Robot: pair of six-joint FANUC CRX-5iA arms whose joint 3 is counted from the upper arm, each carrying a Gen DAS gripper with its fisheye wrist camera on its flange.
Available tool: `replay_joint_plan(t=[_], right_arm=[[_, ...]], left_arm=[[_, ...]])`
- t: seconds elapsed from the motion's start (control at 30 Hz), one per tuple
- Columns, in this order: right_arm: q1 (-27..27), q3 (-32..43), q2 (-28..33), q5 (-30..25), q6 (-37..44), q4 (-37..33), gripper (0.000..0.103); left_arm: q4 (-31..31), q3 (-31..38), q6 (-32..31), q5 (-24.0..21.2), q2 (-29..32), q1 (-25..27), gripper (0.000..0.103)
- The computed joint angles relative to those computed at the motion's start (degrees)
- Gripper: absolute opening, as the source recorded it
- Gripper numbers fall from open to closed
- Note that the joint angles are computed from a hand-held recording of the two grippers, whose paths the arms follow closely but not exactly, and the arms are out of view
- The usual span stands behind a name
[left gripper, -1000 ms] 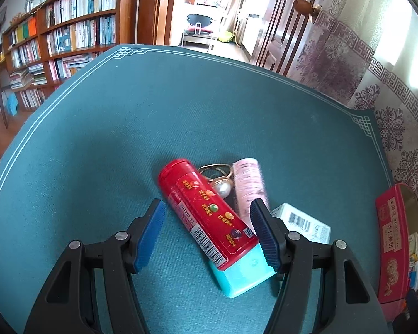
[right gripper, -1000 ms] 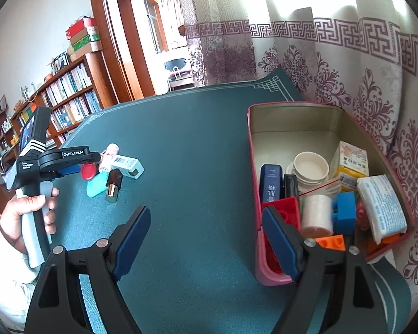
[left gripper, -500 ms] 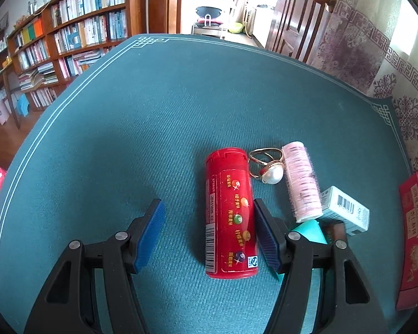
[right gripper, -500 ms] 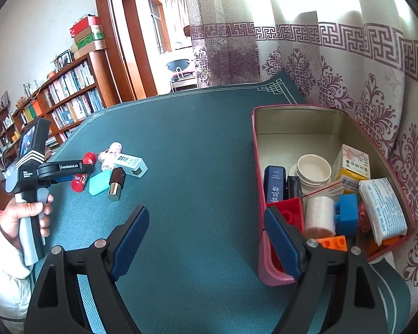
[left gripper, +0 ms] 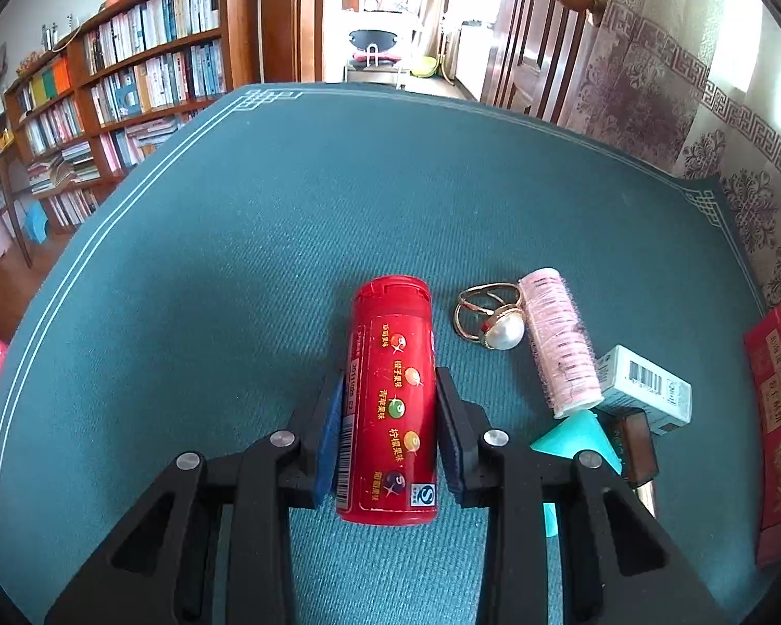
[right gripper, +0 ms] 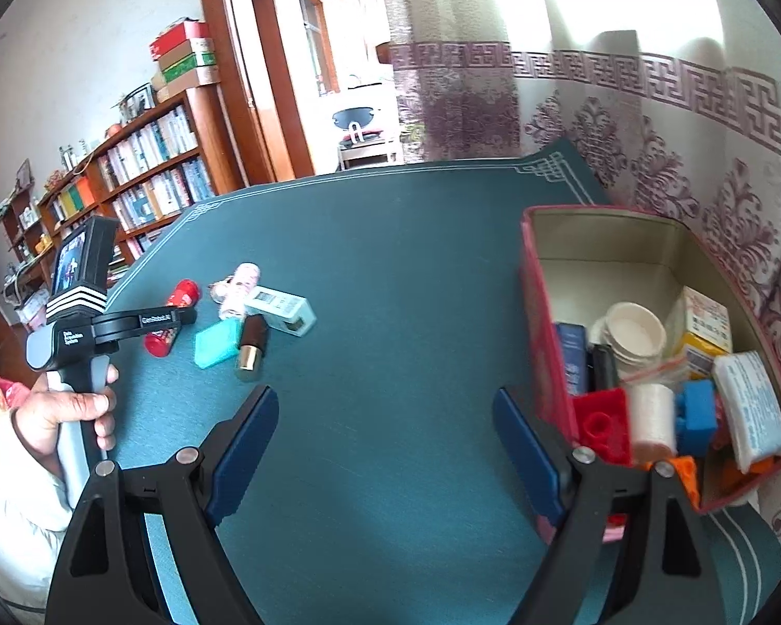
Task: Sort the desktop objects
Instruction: 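Grasp the red tube with the left gripper while the right grasps the dark lipstick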
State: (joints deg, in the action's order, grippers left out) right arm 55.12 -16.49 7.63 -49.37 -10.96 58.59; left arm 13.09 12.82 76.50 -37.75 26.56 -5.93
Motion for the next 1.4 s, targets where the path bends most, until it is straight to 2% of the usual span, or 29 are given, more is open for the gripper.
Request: replay_joint_plan(t=[0.13,0.3,0.4,0.47,0.67,0.9,1.1,1.27,1.4], right_arm=[[-0.8,2.9,2.2,1.7,3.5,-1.4,0.087],[-1.5,8.3,6.0,2.8,10.1,-5.3,0.087],[-1.5,12.5,9.0,1.6,15.2,-7.5,0.083],[-1.7,15.7,11.2,0.9,19.4,-9.7,0.074],[-3.0,23.8,16.9,0.2,28.2,-16.6,0.058],[-4.2,28.8,19.8,1.3,34.6,-22.7,0.056],[-4.9,34.3,23.1,-2.0,40.6,-27.9,0.048],[-5.0,36.6,24.6,-4.8,42.1,-29.2,0.046],[-5.0,38.4,26.1,-6.9,43.1,-27.6,0.046]], left_arm=[[2.4,-3.5,-2.1,4.0,-2.2,0.2,0.035],[6.5,-6.5,-5.7,6.4,-3.8,0.4,0.035],[10.0,-8.4,-8.6,7.3,-4.6,0.6,0.035],[11.8,-9.3,-10.0,7.7,-4.9,0.8,0.035],[14.5,-9.7,-10.4,7.0,-4.7,1.5,0.035],[17.9,-11.4,-12.9,7.6,-5.3,1.8,0.036],[19.1,-11.6,-13.3,6.8,-5.2,2.1,0.036],[19.6,-11.8,-13.7,6.4,-5.2,2.1,0.036],[20.1,-12.0,-14.4,6.5,-5.3,1.9,0.036]])
